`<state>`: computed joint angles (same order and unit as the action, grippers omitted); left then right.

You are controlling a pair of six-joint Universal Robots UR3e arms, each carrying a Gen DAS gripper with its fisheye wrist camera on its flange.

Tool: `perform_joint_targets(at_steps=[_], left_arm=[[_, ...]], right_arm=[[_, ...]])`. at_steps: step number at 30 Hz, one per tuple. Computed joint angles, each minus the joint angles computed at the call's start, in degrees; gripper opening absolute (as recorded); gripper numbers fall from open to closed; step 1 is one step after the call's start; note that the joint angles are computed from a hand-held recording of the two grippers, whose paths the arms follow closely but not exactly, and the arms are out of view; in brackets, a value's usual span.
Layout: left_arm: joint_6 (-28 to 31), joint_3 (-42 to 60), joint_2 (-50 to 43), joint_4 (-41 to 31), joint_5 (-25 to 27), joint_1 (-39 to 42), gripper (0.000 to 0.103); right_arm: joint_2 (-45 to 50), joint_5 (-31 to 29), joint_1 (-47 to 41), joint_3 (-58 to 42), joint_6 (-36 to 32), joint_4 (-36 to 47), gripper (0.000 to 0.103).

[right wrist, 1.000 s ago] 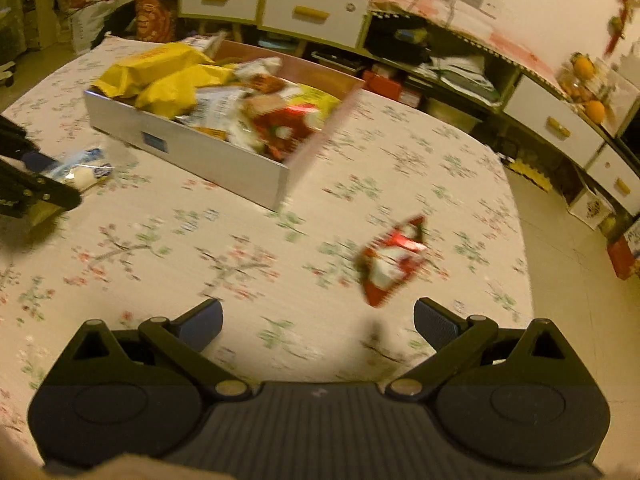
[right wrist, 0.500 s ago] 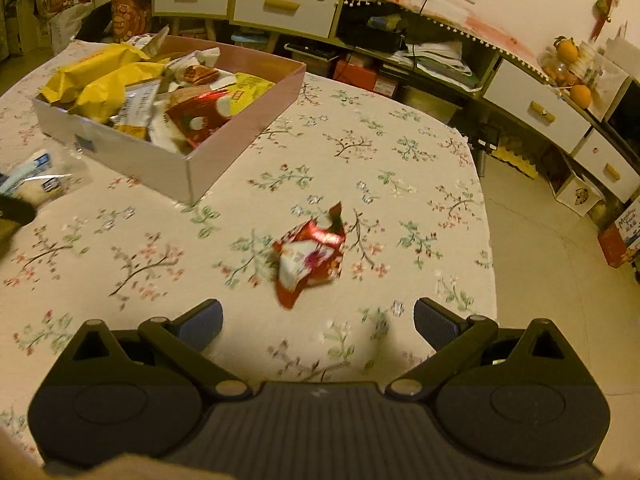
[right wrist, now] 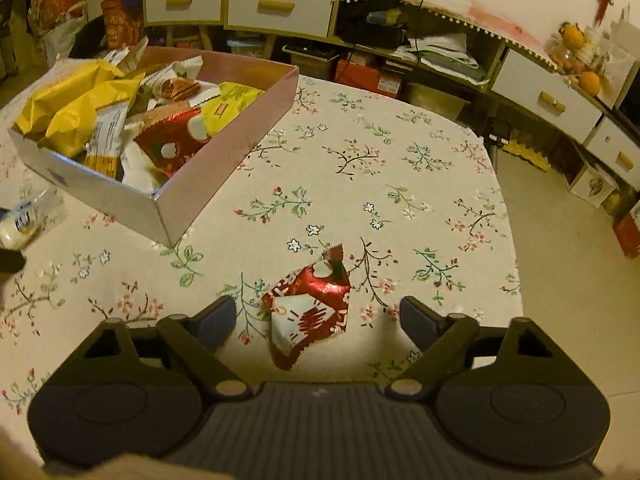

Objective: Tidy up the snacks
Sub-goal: 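Grasp the clear-wrapped bread roll with the left tool while the right tool grasps the red candy, then lift the bread roll with the left tool while the right tool lifts the red candy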

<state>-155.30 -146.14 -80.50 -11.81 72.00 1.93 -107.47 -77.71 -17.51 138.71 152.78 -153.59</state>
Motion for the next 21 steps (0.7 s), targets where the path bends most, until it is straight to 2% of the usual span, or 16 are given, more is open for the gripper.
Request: perform_joint_targets(at_steps=[3, 5, 13, 15, 17, 21], left_arm=[[-0.62, 0.32, -0.34, -0.91, -1.18, 1.16, 0.055], [-0.72, 0.25, -0.16, -1.72, -2.30, 2.25, 0.056], [-0.35, 0.20, -0.20, -1.83, -2.62, 1.88, 0.055], [-0.07, 0.21, 0.15, -2.26, -2.66, 1.63, 0.049], [-0.31, 0.63, 0.41, -3.15, -2.68, 1.22, 0.038], [-0.19, 1.32, 1.05, -4.80, -2.69, 0.23, 0.026]], right_arm=[[-1.00, 2.13, -1.69, 0.24, 0.46, 1.68, 0.071], [-1.68, 3.38, -2.46, 0.41, 0.46, 2.62, 0.062], [-3.34, 4.72, -1.74, 0.18, -0.44, 4.99, 0.039], [-3.48, 4.37, -0.90, 0.05, -0.81, 5.14, 0.037], [-3.65, 3.63, 0.31, 0.16, -1.15, 4.70, 0.037], [-4.30, 3.41, 1.99, -0.51, -1.95, 6.37, 0.037]])
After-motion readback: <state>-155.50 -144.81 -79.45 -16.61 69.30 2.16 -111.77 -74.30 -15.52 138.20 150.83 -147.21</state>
